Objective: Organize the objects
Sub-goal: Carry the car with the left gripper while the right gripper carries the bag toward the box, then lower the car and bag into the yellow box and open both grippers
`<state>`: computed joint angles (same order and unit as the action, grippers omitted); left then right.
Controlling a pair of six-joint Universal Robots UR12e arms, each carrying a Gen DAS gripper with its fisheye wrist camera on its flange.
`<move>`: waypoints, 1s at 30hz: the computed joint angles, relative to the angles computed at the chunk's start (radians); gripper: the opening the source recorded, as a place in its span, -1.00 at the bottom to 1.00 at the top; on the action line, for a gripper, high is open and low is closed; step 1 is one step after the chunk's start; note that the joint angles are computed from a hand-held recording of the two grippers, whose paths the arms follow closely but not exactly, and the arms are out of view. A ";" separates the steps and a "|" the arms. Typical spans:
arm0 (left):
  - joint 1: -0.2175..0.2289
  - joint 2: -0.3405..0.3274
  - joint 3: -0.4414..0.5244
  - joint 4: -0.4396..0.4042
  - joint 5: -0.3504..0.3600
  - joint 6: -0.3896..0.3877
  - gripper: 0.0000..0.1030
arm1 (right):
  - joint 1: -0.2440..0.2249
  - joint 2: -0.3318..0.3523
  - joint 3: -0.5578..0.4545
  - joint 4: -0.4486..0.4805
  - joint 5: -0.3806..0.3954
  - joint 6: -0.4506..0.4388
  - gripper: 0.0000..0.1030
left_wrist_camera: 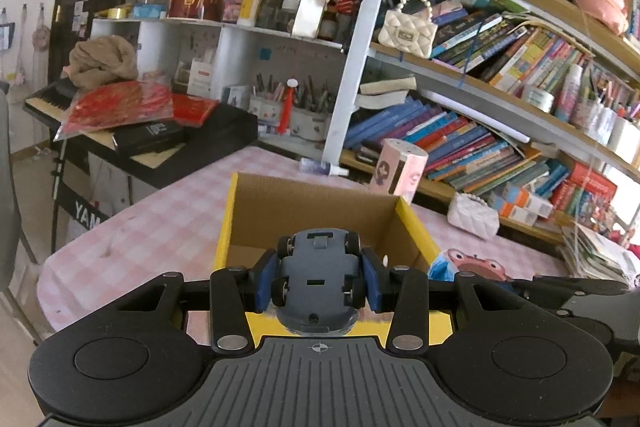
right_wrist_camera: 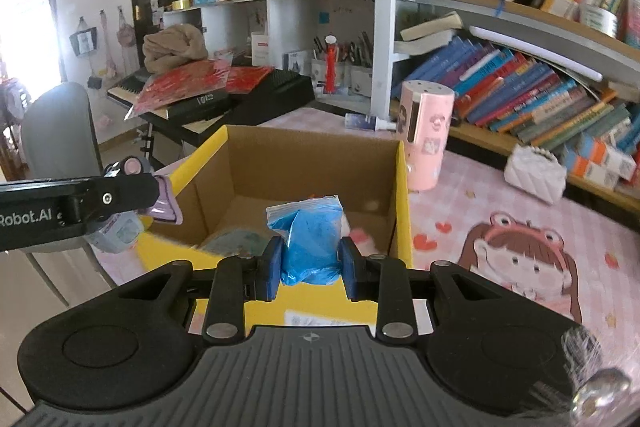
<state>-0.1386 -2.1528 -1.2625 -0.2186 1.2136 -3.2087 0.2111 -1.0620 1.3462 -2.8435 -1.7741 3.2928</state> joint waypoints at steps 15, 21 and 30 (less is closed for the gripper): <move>-0.059 -0.103 0.166 -0.154 0.135 0.030 -0.19 | -0.069 0.085 -0.125 0.148 0.162 -0.162 -0.46; -0.070 -0.125 0.206 -0.217 0.166 0.042 -0.19 | -0.089 0.101 -0.153 0.218 0.231 -0.174 -0.46; -0.082 -0.149 0.244 -0.275 0.196 0.045 -0.19 | -0.097 0.104 -0.152 0.220 0.279 -0.266 -0.42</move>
<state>-0.2201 -2.3013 -1.0183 -0.4932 1.4095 -3.1637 0.1138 -0.9579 1.1939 -2.6231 -1.4950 3.0264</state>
